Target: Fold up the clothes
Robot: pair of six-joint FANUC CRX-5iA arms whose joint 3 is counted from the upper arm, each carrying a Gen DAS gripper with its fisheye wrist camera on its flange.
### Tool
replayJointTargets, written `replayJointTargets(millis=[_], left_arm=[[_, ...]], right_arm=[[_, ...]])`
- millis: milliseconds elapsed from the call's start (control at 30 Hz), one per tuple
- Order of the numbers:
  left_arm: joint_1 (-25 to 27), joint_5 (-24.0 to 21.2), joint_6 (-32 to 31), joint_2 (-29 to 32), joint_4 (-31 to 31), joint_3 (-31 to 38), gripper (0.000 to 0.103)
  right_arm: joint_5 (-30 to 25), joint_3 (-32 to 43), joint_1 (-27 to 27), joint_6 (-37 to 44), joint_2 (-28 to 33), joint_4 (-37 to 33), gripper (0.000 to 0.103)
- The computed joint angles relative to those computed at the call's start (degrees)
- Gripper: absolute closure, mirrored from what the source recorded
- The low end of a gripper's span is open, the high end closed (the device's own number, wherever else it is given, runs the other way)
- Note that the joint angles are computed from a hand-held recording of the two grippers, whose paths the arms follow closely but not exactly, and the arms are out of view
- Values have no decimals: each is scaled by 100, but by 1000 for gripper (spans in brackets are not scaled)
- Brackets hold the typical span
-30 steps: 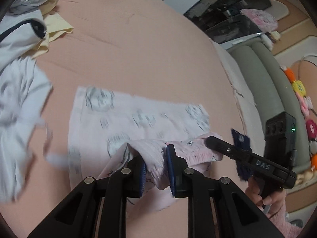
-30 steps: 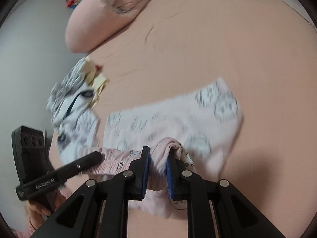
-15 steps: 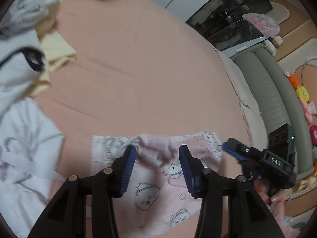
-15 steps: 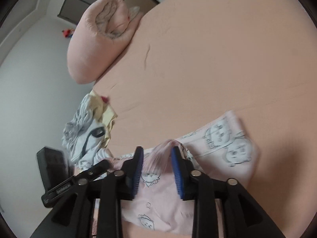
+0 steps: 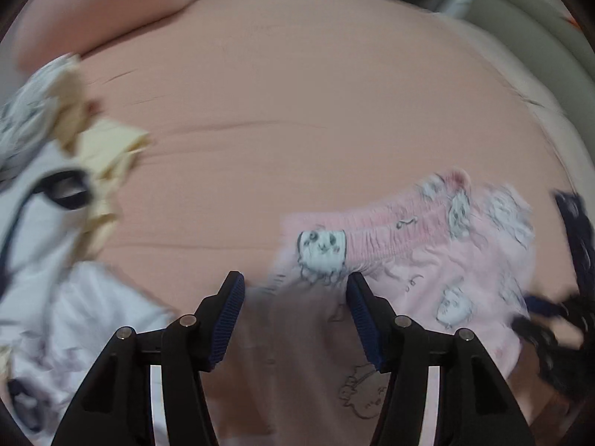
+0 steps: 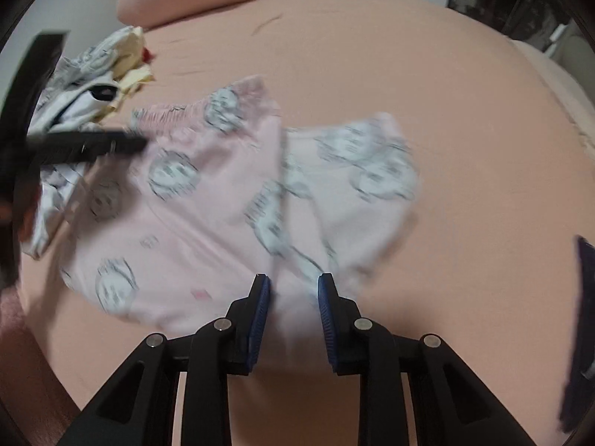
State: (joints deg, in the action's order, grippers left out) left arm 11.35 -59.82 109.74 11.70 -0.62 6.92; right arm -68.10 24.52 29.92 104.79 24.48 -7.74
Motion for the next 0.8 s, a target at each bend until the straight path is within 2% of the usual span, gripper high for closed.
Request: replayJointTargets(millis=[33,67,133,233,267,300,333,400,467,500,567,667,733,800], left_arm=[[70,447,-68,-318,264,-357,49],[52,686,-197,-542,362,-602,49],[-123,668,-338,-777,191,-729,49],[-520,203,-590,-647,-227,-634,49],[-591,-25,-732,-537,-276,-627,49],[-720,-494,-787,-355,-566,-467,49],[-801,-764,-817,-328,-830,-405,46],[-791,-891,-781,-572,-1067,-532,47],[-637,-1052,-403,-868,-1104,-656,47],[-554,-970,-390,-1008,-1007,-778,48],[-394,-449,-705,-1259,-451,-1175,48],[-521,9,-690,-1081,71,-1293,48],[-715,-412,-371,-748,-223,-1035,47],[-693,-509,-310,-810,-327,-1129,47]], right_arm=[[113,-85,-39,-11,-100,-4,78],[267,-155,-105,11,-214,-107,78],[492,-218,-204,148,-376,-371,75],[377,-51,-56,564,-268,-631,75],[361,-87,67,564,-189,-441,75],[382,-184,189,511,-124,-179,75],[398,-276,308,451,-54,81,77],[457,-415,225,446,-126,137,79],[563,-582,89,405,-262,250,78],[612,-670,29,368,-323,417,77],[365,-494,-205,505,-340,29,77],[271,-503,-234,517,-427,-307,75],[385,-741,-40,436,-501,-113,75],[455,-914,-93,356,-519,-4,74]])
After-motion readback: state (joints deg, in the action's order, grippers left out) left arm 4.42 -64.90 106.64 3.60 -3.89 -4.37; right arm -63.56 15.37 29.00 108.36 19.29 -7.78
